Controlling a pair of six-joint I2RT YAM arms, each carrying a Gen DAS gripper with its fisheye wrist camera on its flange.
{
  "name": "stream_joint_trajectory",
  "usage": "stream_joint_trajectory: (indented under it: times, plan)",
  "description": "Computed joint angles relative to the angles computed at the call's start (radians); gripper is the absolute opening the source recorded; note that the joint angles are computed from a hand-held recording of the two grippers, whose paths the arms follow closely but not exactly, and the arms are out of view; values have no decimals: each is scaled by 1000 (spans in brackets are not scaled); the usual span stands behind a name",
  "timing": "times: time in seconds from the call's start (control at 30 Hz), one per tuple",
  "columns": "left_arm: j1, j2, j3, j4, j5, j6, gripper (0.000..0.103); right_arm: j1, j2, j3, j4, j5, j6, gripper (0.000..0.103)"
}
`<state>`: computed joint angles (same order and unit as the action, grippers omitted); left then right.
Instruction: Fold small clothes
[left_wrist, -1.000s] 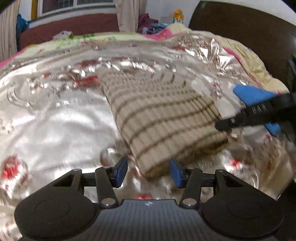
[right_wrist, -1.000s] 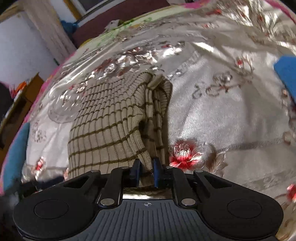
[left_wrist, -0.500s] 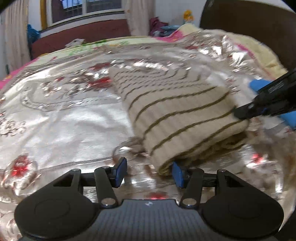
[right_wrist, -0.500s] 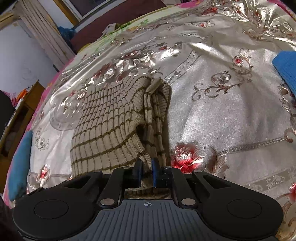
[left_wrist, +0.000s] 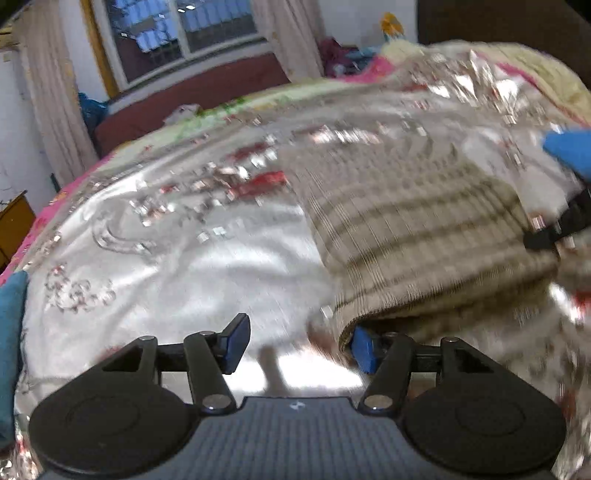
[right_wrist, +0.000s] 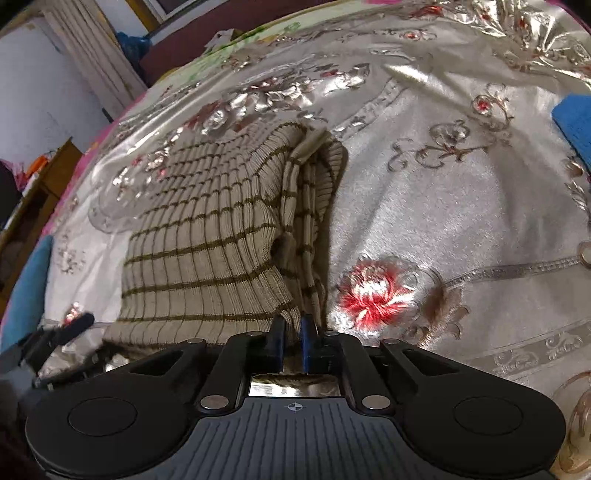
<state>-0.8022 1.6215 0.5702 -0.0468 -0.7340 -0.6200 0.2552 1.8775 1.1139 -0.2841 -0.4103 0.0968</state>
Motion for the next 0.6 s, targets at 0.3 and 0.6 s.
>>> stream_joint_trajectory:
  times: [0.3, 0.6]
  plan:
    - [-31, -35, -16, 4, 32, -8, 61, -80, -105, -64, 15, -159, 32, 16]
    - [-48, -27, -4, 4, 44, 6, 61, -87, -150, -150, 9, -134, -103, 18]
